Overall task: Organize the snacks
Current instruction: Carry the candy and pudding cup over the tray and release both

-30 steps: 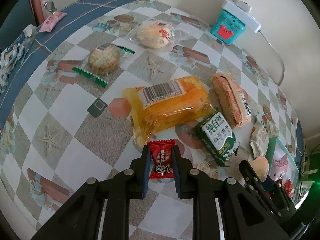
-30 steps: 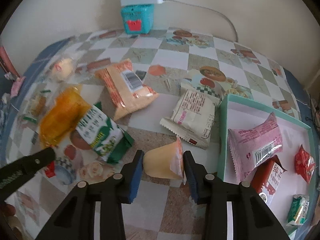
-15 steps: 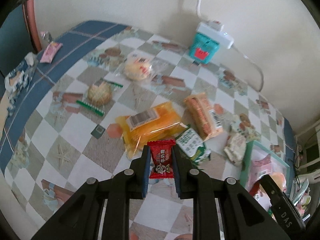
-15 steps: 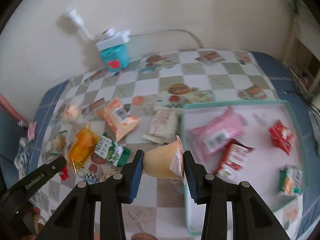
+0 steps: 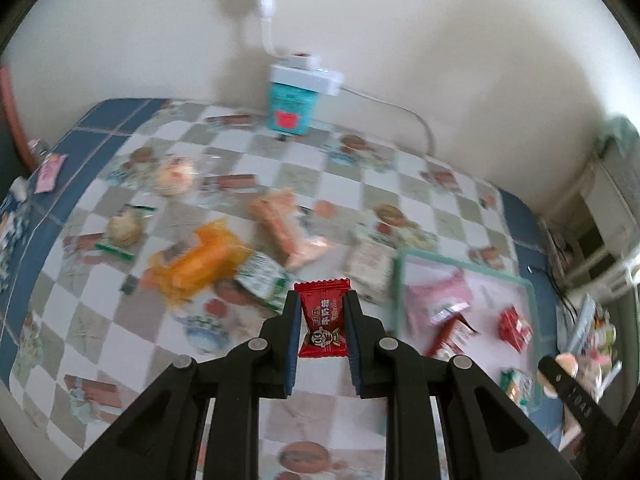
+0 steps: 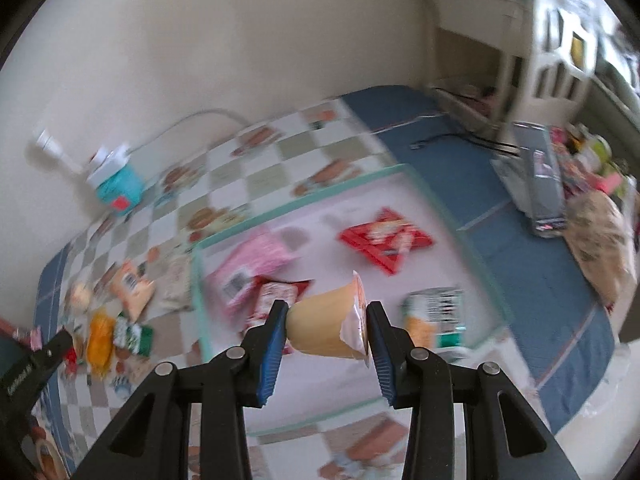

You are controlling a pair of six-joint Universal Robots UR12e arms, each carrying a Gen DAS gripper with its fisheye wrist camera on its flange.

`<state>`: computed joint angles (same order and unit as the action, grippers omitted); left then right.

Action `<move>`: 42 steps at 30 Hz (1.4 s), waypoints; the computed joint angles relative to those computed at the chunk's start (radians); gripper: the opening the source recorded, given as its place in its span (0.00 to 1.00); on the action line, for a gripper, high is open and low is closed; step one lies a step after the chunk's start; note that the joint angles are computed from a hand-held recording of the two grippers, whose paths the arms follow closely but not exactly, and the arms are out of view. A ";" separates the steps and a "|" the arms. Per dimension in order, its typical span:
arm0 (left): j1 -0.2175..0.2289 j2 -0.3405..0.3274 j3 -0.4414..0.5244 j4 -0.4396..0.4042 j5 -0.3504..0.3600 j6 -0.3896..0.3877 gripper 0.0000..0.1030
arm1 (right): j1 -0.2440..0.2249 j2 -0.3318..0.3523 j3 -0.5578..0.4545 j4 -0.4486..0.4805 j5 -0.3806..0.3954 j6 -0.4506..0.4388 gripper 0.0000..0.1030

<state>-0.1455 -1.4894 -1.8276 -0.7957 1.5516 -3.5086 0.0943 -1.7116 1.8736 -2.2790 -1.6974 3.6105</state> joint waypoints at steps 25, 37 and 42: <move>-0.172 -0.117 0.076 -0.178 -0.052 0.167 0.21 | -0.084 0.014 0.037 0.108 0.124 -0.002 0.41; -0.163 -0.122 0.079 -0.197 -0.063 0.151 0.30 | -0.069 0.028 0.026 0.127 0.113 -0.016 0.42; -0.157 -0.115 0.079 -0.184 -0.056 0.139 0.44 | -0.066 0.023 0.023 0.126 0.099 -0.017 0.42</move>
